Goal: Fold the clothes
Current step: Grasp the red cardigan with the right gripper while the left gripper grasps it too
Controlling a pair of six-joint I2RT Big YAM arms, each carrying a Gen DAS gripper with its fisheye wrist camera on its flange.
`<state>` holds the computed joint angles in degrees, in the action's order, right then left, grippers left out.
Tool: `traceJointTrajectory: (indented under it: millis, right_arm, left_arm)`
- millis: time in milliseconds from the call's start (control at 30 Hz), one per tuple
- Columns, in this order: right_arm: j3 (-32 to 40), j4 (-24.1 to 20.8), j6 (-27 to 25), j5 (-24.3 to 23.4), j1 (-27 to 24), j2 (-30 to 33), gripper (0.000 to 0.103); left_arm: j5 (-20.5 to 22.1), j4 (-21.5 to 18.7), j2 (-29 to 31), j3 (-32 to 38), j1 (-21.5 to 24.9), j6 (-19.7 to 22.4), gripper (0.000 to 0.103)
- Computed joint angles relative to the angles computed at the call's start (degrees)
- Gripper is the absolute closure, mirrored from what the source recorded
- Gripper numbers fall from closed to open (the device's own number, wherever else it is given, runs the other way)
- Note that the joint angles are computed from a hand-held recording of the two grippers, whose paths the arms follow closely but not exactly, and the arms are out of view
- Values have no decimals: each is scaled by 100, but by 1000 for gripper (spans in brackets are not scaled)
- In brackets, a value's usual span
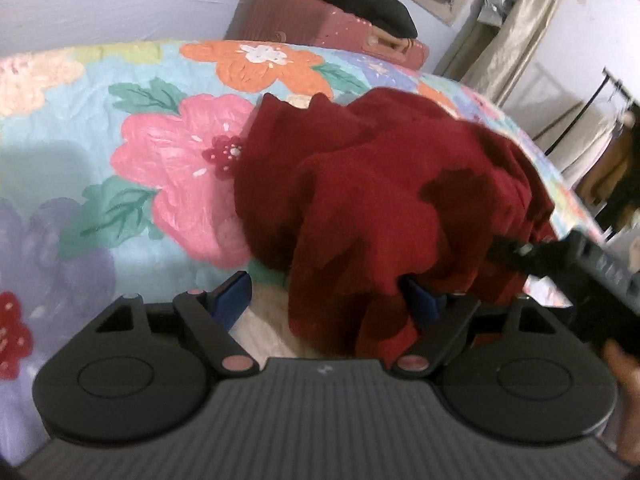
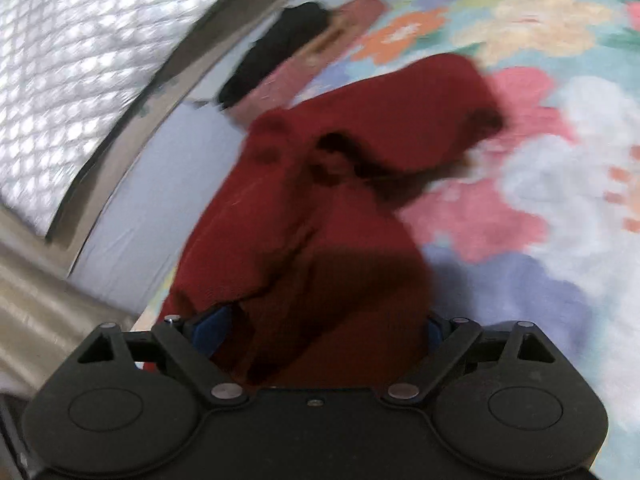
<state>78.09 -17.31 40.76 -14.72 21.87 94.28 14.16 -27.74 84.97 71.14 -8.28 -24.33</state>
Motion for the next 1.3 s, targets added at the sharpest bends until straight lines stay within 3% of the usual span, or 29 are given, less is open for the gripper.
traceJointTrajectory:
  millis: [33,100,167,267,500,833,900,967,1033,1100,1167,1233,1300]
  right_arm:
    - [81,7,-120,22,61,77,10]
    - [237,26,-322,8,166,226,27]
    - [318,179,-91,-218,182,356,54]
    - [253,491,388,-254,222,419,68]
    - [-6,602,44,954,663,57,73]
    - [86,7,-806,920,601,-471,74]
    - [248,-472,-1299,784,532,-517,74]
    - [716,-1275,-2004,551,438,-376,74]
    - [1283,-2124,-2262,92,240,-158,74]
    - [1870,-2991,-2073,-413,9,10,74]
    - [2449,-3879,-1994,-827,-214,125,75]
    - [2849,-4719,-1899,-758,-329,76,75]
    - [3035,-5320,-1957,-731,-454,-75,75]
  left_arm:
    - [68,35,35,20,46,-34,30]
    - [181,90,106,65,119,-85,43]
    - [125,171,129,48,95,-90,49]
    - [-53,308,116,-22,22,-89,50]
    - [33,422,54,-83,-15,-15,54]
    - [410,716,-259,-236,-272,252,61]
    - [411,676,-263,-235,-338,246,61]
    - [479,694,-255,-264,-365,125,61]
    - [694,761,-273,-293,-352,-197,61]
    - [944,890,-384,-351,-344,-442,61]
    - [1240,1130,-571,-447,-392,-379,61]
    - [1494,1471,-740,-560,-515,-357,61]
    - [1771,1740,-815,-625,-650,-662,61]
